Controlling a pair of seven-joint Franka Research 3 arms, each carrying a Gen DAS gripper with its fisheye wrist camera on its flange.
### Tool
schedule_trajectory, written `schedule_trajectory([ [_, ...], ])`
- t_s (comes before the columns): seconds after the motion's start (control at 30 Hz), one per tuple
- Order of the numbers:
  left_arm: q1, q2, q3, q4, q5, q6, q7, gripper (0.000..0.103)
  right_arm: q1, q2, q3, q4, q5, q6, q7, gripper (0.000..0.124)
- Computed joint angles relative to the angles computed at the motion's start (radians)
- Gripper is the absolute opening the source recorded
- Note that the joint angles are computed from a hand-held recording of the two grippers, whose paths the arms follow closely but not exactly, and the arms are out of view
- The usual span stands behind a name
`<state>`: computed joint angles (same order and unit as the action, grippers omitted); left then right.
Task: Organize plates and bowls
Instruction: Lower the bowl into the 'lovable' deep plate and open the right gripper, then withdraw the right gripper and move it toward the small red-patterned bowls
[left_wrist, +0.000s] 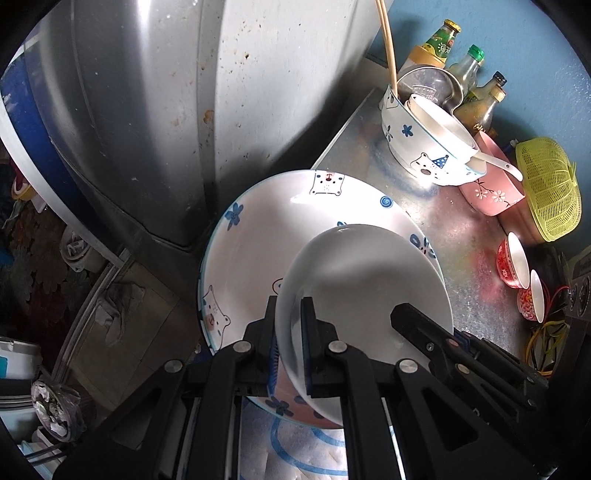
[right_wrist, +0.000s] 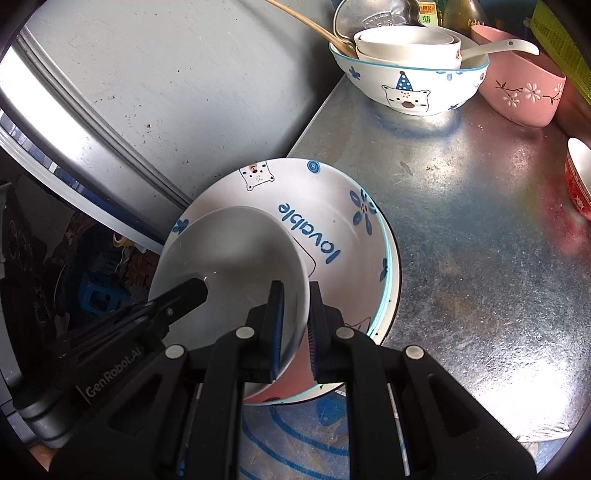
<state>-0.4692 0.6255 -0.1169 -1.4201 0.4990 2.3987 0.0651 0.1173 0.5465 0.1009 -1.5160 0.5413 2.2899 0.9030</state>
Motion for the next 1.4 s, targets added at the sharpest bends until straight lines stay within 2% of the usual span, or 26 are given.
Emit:
schedule_trajectory([
  [0.4,-0.004,0.009,0.006,0.006,0.003,0.015,-0.001,0.01,0.004,0.009,-0.002,0.011,-0.012,0.006,0.014,0.015],
  [0.47,-0.004,0.01,0.006,0.012,0.003,0.006,0.003,0.013,0.002,0.009,-0.002,0.014,-0.013,0.003,0.013,0.015],
  [0.57,-0.012,0.004,0.013,0.01,0.018,0.003,-0.007,0.034,0.0,0.003,-0.001,0.013,-0.013,0.0,0.008,0.015],
  [0.6,-0.016,0.0,0.018,0.005,0.028,0.006,-0.019,0.051,0.0,0.001,-0.002,0.013,-0.013,0.0,0.007,0.015],
  [0.63,-0.023,-0.006,0.025,0.001,0.04,0.004,-0.036,0.058,0.0,-0.005,-0.003,0.005,-0.013,0.006,0.007,0.015],
  [0.8,-0.032,-0.036,0.029,-0.023,0.087,0.004,-0.078,0.072,-0.013,-0.036,0.003,-0.018,0.016,0.021,-0.026,0.015],
  [0.9,-0.035,-0.043,0.027,-0.02,0.105,-0.006,-0.091,0.074,-0.019,-0.055,0.002,-0.03,0.028,0.027,-0.047,0.016],
  [1.07,-0.049,-0.057,0.031,-0.016,0.14,-0.034,-0.132,0.091,-0.035,-0.071,-0.007,-0.039,0.053,0.034,-0.048,0.035],
  [1.13,-0.052,-0.067,0.031,-0.026,0.157,-0.033,-0.155,0.096,-0.04,-0.073,-0.015,-0.038,0.058,0.035,-0.031,0.057],
  [1.17,-0.052,-0.07,0.03,-0.029,0.163,-0.031,-0.163,0.097,-0.046,-0.072,-0.016,-0.037,0.064,0.034,-0.025,0.063],
  [1.23,-0.049,-0.07,0.023,-0.022,0.165,-0.039,-0.163,0.097,-0.059,-0.069,-0.019,-0.031,0.077,0.027,-0.016,0.085],
  [1.3,-0.045,-0.061,0.012,-0.005,0.157,-0.046,-0.143,0.097,-0.072,-0.072,-0.019,-0.033,0.095,0.024,-0.009,0.095],
  [1.4,-0.052,-0.041,0.007,0.032,0.151,-0.057,-0.118,0.098,-0.085,-0.08,-0.023,-0.041,0.104,0.02,-0.006,0.096],
])
